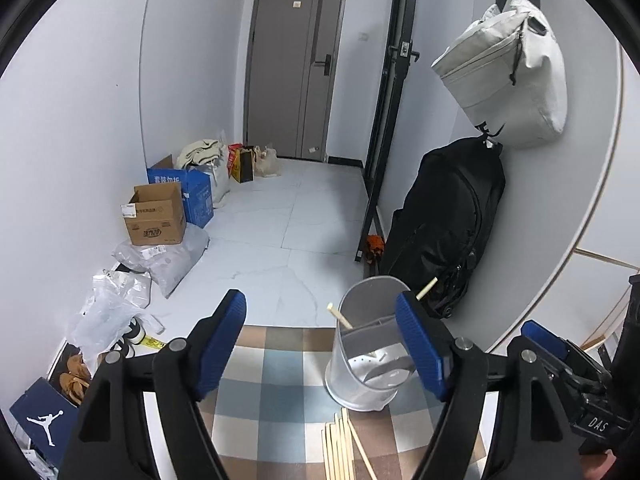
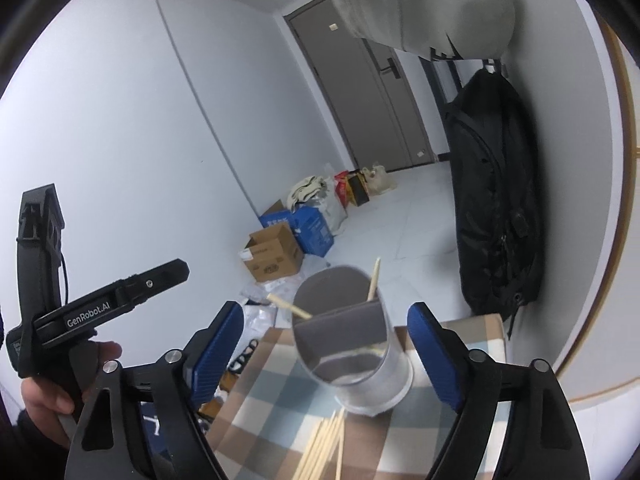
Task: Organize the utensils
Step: 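Open the right gripper and move back to the chopstick pile, then grasp another chopstick with the right gripper while the left gripper grasps one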
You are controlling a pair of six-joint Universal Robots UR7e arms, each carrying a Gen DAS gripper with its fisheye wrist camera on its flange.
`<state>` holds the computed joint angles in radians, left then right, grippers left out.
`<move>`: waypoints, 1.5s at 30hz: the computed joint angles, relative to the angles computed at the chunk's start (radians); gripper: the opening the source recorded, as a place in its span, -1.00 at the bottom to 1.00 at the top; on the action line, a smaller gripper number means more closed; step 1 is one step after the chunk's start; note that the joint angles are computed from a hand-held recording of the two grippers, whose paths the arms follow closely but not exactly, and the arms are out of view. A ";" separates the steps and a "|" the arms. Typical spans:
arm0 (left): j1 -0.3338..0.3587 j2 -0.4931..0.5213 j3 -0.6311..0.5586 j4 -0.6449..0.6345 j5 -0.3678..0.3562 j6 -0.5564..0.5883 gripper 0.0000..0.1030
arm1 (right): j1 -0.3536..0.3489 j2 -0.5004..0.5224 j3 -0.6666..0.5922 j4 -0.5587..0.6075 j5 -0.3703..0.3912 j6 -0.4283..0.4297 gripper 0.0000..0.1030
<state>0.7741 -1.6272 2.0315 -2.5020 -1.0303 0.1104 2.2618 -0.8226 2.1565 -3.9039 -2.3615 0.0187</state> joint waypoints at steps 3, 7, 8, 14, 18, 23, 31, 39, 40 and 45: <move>0.000 -0.029 0.034 -0.015 0.002 0.009 0.43 | 0.013 0.009 0.011 0.012 -0.012 0.024 0.71; 0.010 -0.053 0.075 -0.016 0.005 -0.005 0.47 | 0.021 0.024 0.030 0.035 -0.019 0.074 0.83; 0.012 -0.061 0.088 -0.020 0.008 -0.005 0.57 | 0.023 0.029 0.034 0.042 -0.025 0.083 0.84; 0.048 -0.083 0.162 -0.074 0.023 0.037 0.63 | 0.020 0.067 0.049 0.105 -0.050 0.131 0.85; 0.092 -0.063 0.182 -0.096 0.041 0.053 0.63 | -0.008 0.082 0.056 0.187 -0.043 0.195 0.85; 0.135 -0.048 0.176 -0.080 0.043 0.050 0.63 | -0.053 0.087 0.048 0.334 -0.019 0.255 0.81; 0.191 -0.040 0.144 0.031 0.021 -0.048 0.63 | -0.118 0.120 0.008 0.515 0.037 0.285 0.50; 0.213 -0.031 0.116 0.069 0.014 -0.059 0.63 | -0.175 0.165 -0.063 0.689 0.034 0.319 -0.11; 0.215 -0.027 0.113 0.073 0.018 -0.058 0.63 | -0.177 0.169 -0.073 0.709 0.029 0.319 -0.16; 0.221 -0.014 0.106 0.075 0.030 -0.034 0.63 | -0.167 0.193 -0.136 0.824 -0.043 0.304 -0.34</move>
<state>0.9953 -1.6411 2.1380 -2.4275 -1.0006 0.0763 2.0946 -0.6295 2.0201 -3.0798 -2.4042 0.3231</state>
